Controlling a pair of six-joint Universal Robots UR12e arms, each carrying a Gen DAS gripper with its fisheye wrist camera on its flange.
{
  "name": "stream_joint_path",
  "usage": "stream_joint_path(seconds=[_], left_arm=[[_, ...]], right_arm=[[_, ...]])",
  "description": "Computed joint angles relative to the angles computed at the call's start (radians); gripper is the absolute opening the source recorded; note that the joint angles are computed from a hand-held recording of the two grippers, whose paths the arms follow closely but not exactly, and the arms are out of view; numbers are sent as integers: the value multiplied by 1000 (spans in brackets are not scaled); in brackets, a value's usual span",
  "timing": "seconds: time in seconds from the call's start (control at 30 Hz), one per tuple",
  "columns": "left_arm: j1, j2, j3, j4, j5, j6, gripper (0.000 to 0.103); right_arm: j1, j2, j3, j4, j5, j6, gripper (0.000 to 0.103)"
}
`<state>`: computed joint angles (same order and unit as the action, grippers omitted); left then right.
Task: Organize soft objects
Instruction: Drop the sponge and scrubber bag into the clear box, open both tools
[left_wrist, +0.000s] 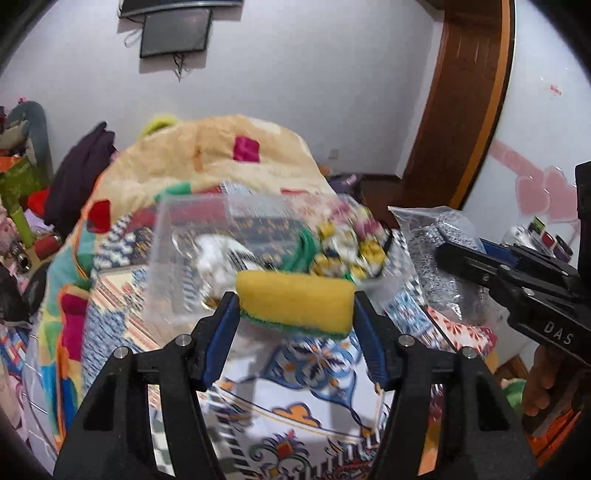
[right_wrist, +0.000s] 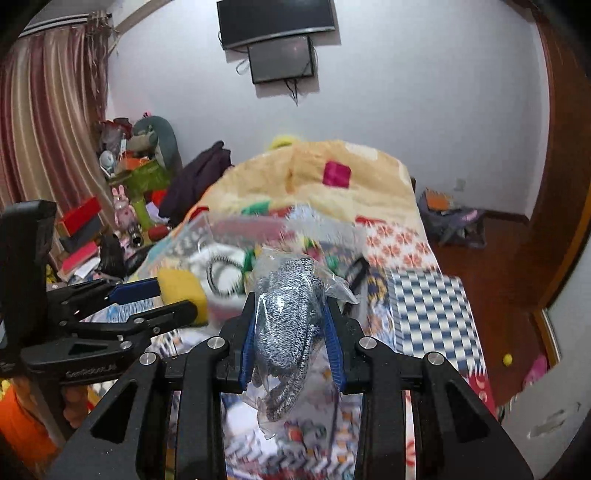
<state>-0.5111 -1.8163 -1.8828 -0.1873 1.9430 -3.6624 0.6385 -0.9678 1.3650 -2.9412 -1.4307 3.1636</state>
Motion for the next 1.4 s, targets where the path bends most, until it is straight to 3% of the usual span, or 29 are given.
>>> stream_joint_path(seconds=[0.4, 0.7, 0.87, 1.0, 1.13, 1.3, 1.4], left_arm=[[20, -26, 48, -21, 103, 26, 61], [64, -63, 55, -85, 11, -6, 61], [54, -76, 62, -105, 43, 13, 70], [56, -69, 56, -99, 24, 8, 71], [49, -53, 43, -72, 38, 12, 71], [28, -28, 30, -19, 83, 36, 71], [15, -11, 21, 27, 107, 50, 72]], right_arm=[[18, 76, -124, 16, 0, -5, 30], [23, 135, -199, 173, -17, -8, 30], [15, 130, -192, 194, 5, 19, 39], [13, 122, -193, 216, 0, 20, 46], [8, 104, -175, 200, 11, 16, 47], [6, 66, -128, 108, 13, 4, 56], [8, 46, -102, 50, 6, -6, 57]])
